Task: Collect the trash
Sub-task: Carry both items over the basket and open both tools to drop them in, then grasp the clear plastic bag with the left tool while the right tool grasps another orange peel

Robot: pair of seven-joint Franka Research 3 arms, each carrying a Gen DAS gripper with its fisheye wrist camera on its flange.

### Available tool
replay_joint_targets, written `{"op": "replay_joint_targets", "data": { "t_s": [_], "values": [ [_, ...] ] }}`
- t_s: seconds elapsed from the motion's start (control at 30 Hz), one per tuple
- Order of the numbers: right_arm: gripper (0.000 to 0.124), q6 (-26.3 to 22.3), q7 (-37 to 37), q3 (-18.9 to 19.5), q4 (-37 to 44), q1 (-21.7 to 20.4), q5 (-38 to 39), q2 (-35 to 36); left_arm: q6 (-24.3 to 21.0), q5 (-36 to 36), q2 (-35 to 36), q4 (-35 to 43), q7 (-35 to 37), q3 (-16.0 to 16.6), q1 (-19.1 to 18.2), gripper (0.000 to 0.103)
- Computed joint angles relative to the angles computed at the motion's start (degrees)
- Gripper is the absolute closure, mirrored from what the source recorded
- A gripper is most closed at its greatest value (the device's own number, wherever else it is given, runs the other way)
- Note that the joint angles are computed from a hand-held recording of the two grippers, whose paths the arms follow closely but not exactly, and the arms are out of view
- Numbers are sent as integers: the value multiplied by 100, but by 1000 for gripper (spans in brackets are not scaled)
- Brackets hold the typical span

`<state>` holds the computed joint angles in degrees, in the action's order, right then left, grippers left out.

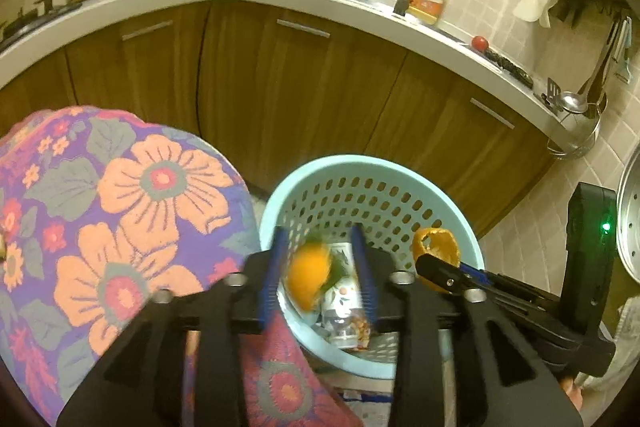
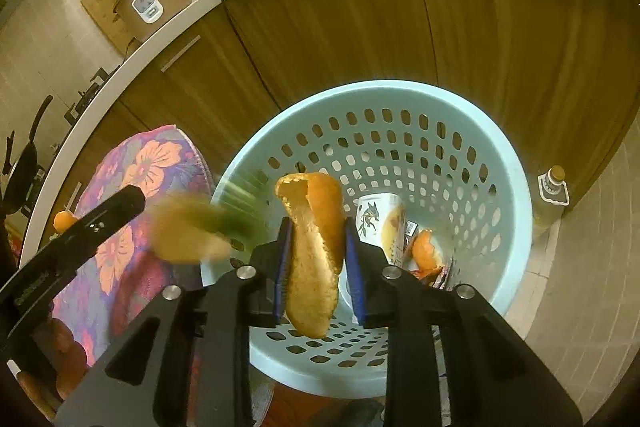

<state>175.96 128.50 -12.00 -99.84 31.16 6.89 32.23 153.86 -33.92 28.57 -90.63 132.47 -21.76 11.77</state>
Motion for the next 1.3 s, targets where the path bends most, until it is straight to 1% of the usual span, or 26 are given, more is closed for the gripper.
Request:
{"op": "replay_joint_targets", "data": {
  "t_s": [0.03,0.07,0.17,0.23,0.33,0.4,0.47,0.6,0.67,0.77,0.9,0.93,0.97,1.07,1.2,1.3],
  "values": [
    [97,-19,-11,1,27,-2,-6,8,21,-50,-20,-27,60,-35,40,61],
    [96,-18,30,-61,4,66,-25,-9,20,-97,-40,-50,95,-56,70,61],
    [96,41,7,-36,-20,57,-34,-40,-42,-310,-94,-83,206,-104,184,61],
    [96,33,91,-217,-36,225,-95,-60,-62,-446,-146,-125,275,-98,224,61],
    [96,165,58,-169,-91,199,-93,-121,-64,-650,-238,-199,366,-68,257,61],
    [96,213,75,-317,-109,353,-134,-152,-28,-836,-327,-283,470,-54,294,60],
    [96,296,51,-381,-126,439,-155,-184,-4,-1071,-437,-392,607,-45,355,58],
    [96,435,-92,-424,-31,576,-148,-174,98,-1590,-694,-634,982,41,438,58],
    [96,447,-219,-437,102,661,-158,-130,187,-1837,-818,-734,1149,128,445,55],
    [96,395,-403,-436,333,757,-180,-45,205,-2221,-993,-847,1386,279,485,53],
    [96,243,-646,-262,740,733,-241,111,189,-2628,-1192,-943,1594,560,493,51],
    [96,170,-760,-117,920,658,-260,179,201,-2721,-1242,-963,1624,639,506,51],
    [96,108,-823,-53,1069,638,-282,246,194,-2817,-1284,-972,1652,716,529,51],
    [96,-122,-967,41,1537,664,-418,453,200,-3034,-1389,-1008,1691,924,559,51],
    [96,-508,-1220,319,2347,592,-590,827,198,-3303,-1484,-1047,1741,1194,701,49],
    [95,-904,-1542,680,3251,444,-633,1279,223,-3352,-1480,-1041,1717,1364,806,49]
  ]
}}
